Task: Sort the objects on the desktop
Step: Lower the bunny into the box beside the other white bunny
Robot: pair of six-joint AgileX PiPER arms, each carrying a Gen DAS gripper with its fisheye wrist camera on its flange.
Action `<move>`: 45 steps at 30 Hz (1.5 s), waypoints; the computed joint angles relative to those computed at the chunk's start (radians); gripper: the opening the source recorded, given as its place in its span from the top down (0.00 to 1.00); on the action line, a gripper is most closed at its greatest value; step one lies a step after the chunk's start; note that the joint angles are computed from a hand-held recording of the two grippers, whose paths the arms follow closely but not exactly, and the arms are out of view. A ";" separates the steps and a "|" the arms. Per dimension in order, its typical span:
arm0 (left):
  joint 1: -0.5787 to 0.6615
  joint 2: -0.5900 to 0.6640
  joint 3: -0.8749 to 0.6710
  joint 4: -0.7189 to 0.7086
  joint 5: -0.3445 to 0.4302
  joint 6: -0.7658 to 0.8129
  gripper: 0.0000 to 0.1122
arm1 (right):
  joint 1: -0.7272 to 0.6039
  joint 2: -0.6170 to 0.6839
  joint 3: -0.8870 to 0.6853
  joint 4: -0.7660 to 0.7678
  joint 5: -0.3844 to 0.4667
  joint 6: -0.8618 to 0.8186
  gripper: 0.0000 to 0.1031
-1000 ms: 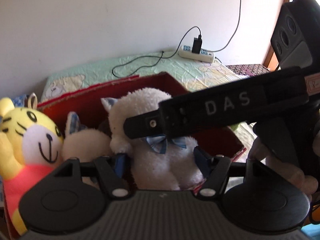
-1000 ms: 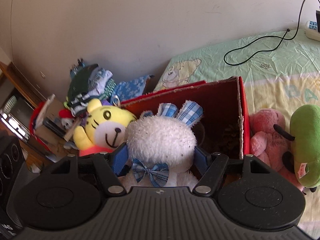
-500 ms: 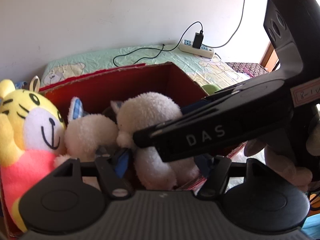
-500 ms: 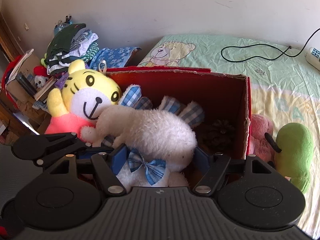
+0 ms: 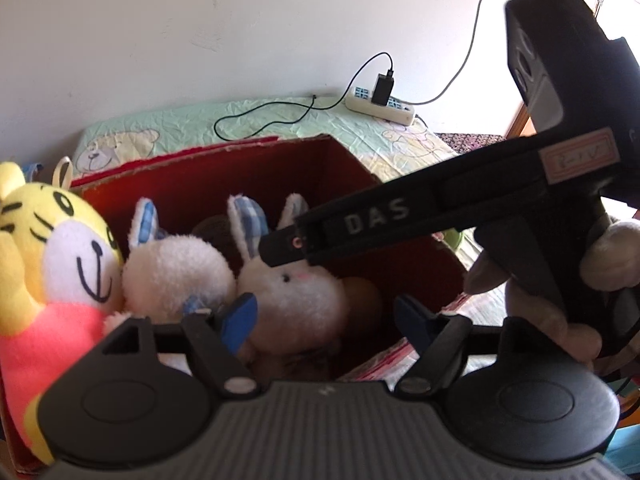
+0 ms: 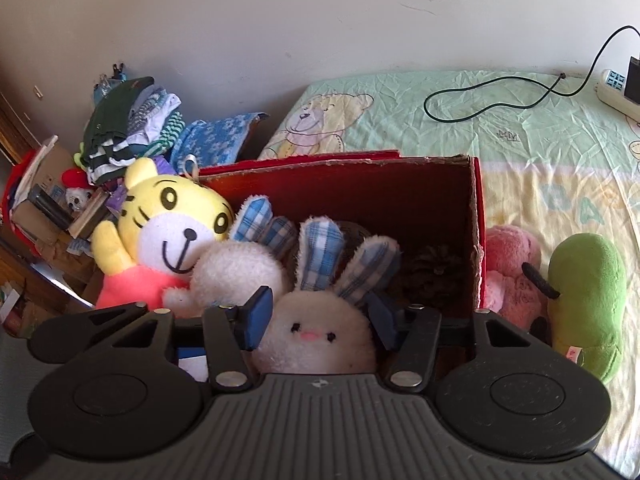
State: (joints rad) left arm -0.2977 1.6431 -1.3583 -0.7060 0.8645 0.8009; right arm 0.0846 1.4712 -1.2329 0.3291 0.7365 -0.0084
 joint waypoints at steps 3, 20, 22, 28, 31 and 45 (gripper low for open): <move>-0.018 0.016 -0.008 0.026 -0.009 -0.042 0.32 | -0.007 0.021 -0.012 0.054 0.014 -0.034 0.47; -0.029 0.035 -0.030 0.102 -0.021 -0.151 0.30 | -0.150 0.064 0.030 0.468 0.101 -0.264 0.49; -0.046 0.036 -0.034 0.147 -0.035 -0.193 0.29 | -0.146 0.053 0.036 0.452 0.088 -0.259 0.50; -0.058 0.049 -0.059 0.201 -0.028 -0.266 0.28 | -0.170 0.033 0.065 0.485 0.077 -0.265 0.50; -0.076 0.044 -0.062 0.241 -0.032 -0.296 0.29 | -0.175 0.052 0.059 0.508 0.101 -0.266 0.50; -0.108 -0.031 -0.024 0.348 -0.058 -0.414 0.25 | -0.170 -0.043 0.101 0.446 0.026 -0.246 0.50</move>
State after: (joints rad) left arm -0.4053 1.6126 -1.3824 -0.3580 0.8063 0.3872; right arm -0.0851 1.4278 -1.1318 0.7753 0.7623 -0.2548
